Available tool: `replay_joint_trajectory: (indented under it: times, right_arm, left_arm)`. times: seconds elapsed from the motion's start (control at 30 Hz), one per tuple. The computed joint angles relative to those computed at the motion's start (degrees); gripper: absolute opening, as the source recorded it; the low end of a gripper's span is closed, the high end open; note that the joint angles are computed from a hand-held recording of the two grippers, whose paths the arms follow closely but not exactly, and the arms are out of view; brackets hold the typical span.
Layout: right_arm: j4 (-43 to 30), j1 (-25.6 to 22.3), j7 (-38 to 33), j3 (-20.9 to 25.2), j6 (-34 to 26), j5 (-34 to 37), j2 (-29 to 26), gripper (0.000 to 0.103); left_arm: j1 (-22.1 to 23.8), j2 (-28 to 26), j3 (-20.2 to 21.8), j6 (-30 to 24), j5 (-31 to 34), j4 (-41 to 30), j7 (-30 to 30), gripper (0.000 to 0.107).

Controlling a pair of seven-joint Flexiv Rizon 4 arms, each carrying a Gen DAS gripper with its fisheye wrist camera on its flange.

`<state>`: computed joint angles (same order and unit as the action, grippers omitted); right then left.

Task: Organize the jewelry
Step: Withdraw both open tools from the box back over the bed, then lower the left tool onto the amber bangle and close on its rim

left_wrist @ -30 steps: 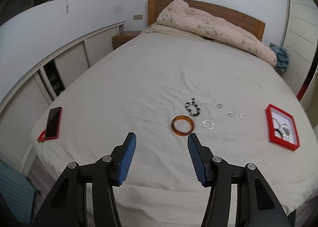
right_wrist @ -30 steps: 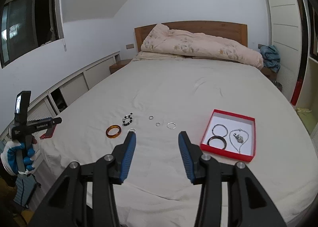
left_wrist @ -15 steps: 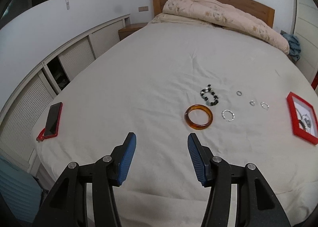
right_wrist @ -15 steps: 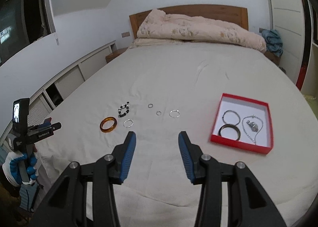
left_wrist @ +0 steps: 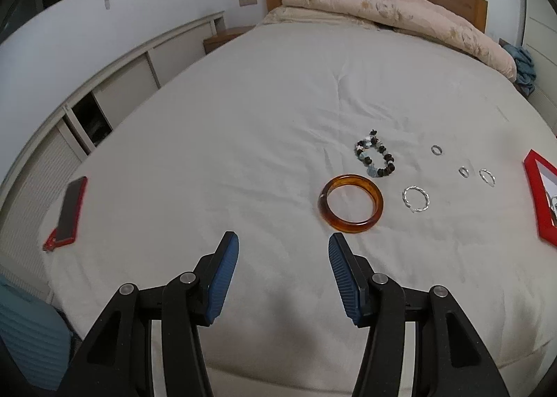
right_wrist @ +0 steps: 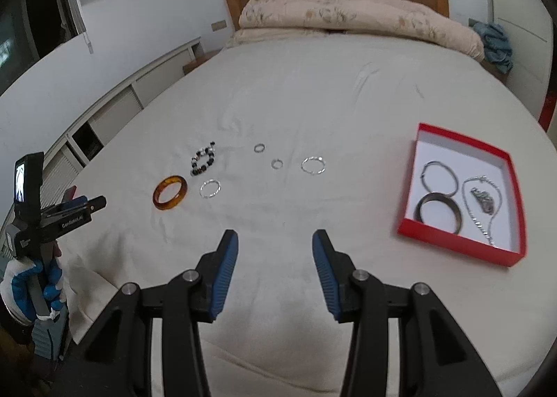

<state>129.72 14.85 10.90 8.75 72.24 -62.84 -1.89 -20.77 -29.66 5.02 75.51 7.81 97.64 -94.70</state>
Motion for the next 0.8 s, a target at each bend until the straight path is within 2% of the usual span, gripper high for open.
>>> replay_joint_trajectory:
  times: [0.3, 0.53, 0.8]
  right_arm:
    - [-3.5, 0.4, -3.4, -4.0, 7.3, -0.2, -7.9, 0.043]
    - [-5.8, 2.3, -7.8, -6.7, 10.2, 2.9, -11.8, 0.043]
    - [-7.6, 5.5, -9.7, -10.3, 12.5, 5.1, -14.9, 0.043]
  left_arm:
    - [1.5, -5.5, -2.6, -2.2, -3.6, -5.9, 3.3, 0.053]
    - [1.2, -8.9, -2.4, -3.5, -4.7, -10.2, 4.9, 0.053]
    - [1.1, -11.8, -2.3, -5.4, -5.5, -13.9, 5.8, 0.053]
